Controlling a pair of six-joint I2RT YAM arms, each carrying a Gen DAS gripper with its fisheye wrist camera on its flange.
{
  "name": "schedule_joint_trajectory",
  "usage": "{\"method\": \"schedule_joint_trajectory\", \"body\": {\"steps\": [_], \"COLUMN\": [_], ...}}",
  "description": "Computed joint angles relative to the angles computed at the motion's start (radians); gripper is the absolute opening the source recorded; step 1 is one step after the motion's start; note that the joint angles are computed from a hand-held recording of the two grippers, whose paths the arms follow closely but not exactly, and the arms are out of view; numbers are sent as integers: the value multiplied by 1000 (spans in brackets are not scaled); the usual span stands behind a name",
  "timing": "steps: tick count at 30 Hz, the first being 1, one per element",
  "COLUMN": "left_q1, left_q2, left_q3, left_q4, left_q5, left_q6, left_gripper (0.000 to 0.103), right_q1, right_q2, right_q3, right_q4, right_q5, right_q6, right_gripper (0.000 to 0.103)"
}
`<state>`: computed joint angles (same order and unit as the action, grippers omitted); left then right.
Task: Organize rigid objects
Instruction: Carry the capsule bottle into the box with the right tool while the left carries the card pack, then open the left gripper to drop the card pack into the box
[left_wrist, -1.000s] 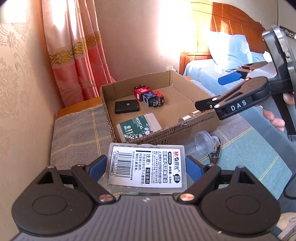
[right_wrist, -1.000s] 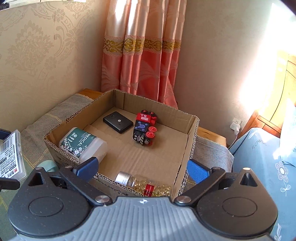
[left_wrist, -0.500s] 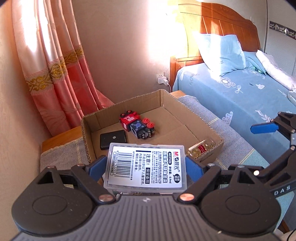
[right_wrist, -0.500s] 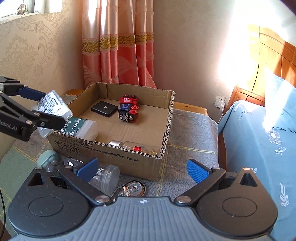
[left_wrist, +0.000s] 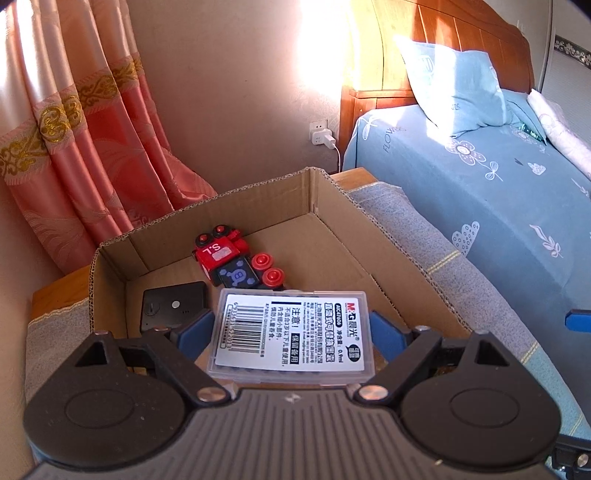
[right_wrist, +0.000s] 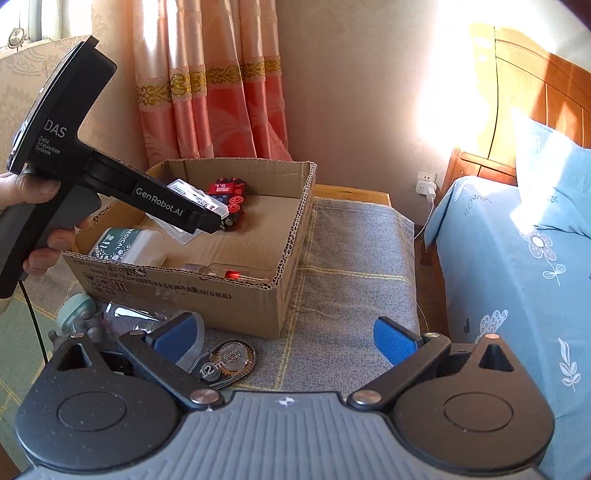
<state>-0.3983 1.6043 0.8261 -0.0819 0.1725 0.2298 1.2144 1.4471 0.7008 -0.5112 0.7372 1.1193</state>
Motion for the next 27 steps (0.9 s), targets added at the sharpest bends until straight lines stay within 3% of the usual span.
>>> {"method": "schedule_joint_trajectory", "body": {"steps": [7,20,27], "left_q1": [2,137,233], "left_q2": [-103,-523,-606], "left_q3": [-47,-311,-495], "left_q4": [-2,-123,-92], "left_q5": [-40,-51,-23], "left_q6": [-30,-1,-44], "left_gripper": [98,102,102], "right_q1": [-7,64,68], "right_q2": [-22,-1,31], "right_q3": [-33,-19,-93], "right_q4": [38,61,233], "right_q5": [-14,5,-52], "right_q6": [-12,7,-4], "right_gripper": [103,103,103]}}
